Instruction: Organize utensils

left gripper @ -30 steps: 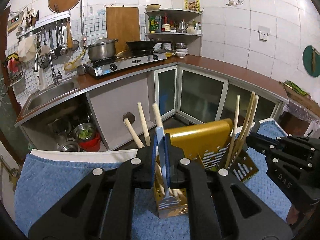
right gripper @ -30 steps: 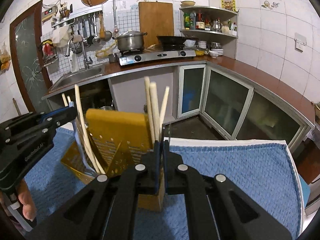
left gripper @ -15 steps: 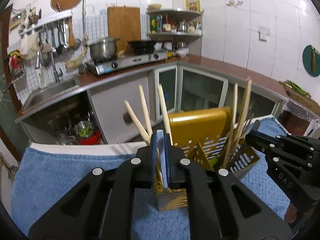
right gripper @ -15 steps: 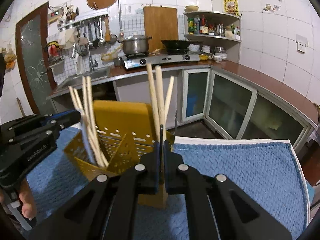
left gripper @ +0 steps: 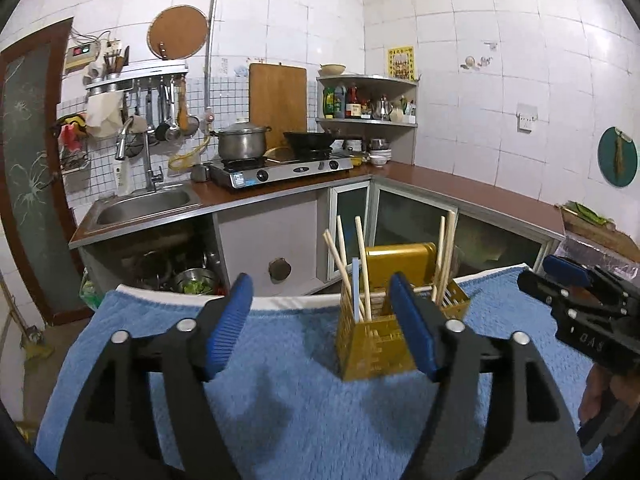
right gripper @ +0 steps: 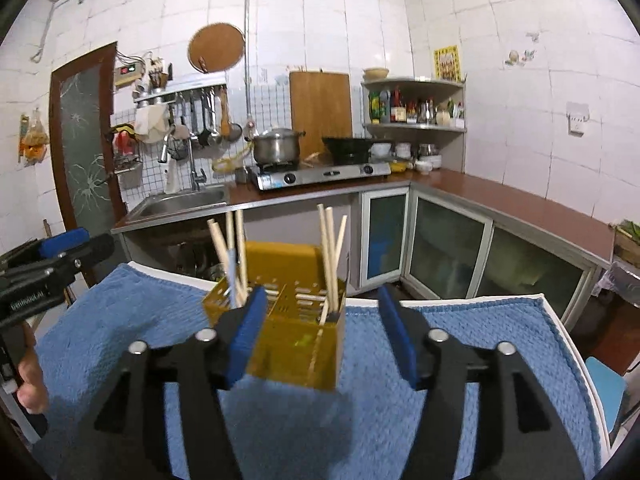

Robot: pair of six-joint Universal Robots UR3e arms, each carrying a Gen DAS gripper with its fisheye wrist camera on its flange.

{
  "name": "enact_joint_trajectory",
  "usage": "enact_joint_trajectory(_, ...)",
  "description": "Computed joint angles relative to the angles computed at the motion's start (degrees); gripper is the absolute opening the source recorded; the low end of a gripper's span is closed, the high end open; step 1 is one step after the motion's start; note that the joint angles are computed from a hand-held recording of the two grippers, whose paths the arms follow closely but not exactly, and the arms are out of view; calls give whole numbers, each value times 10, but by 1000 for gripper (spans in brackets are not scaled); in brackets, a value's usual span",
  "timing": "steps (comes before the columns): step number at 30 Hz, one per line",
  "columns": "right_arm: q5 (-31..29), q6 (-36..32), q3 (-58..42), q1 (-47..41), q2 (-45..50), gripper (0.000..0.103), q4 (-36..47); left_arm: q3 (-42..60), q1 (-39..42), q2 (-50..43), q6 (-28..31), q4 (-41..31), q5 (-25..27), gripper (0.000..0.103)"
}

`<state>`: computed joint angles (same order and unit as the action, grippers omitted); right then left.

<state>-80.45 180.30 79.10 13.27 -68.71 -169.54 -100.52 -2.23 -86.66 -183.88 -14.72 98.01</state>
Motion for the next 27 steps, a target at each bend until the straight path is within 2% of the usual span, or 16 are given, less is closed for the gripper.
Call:
enact_joint_trajectory(3, -17, 5, 113, 16, -52, 73, -79, -78, -17, 57, -9, 39, 29, 95)
enact_joint_trajectory(4, -22, 9, 139, 21, -63, 77, -99, -106, -28, 74, -11, 57, 45, 98)
enact_joint_trajectory(9, -56, 35, 289, 48, -110, 88, -205, -219, -75, 136, -21, 93, 92, 98)
enact_joint_trajectory(15, -104, 34, 397, 80, -118, 97, -311, -328, -107, 153, -43, 171, 146, 98)
enact_joint_trajectory(19, -113, 41, 425, 90, -108, 98, -359, -378, -117, 134, -62, 234, 176, 98)
enact_joint_trajectory(22, -128, 51, 447, 97, -81, 98, -432, -399, -110, 120, -67, 278, 182, 98)
enact_joint_trajectory(24, -141, 55, 446, 103, -70, 99, -439, -411, -109, 103, -68, 308, 189, 98)
enact_joint_trajectory(27, -152, 50, 443, 112, -55, 99, -451, -423, -125, 39, -65, 382, 234, 98)
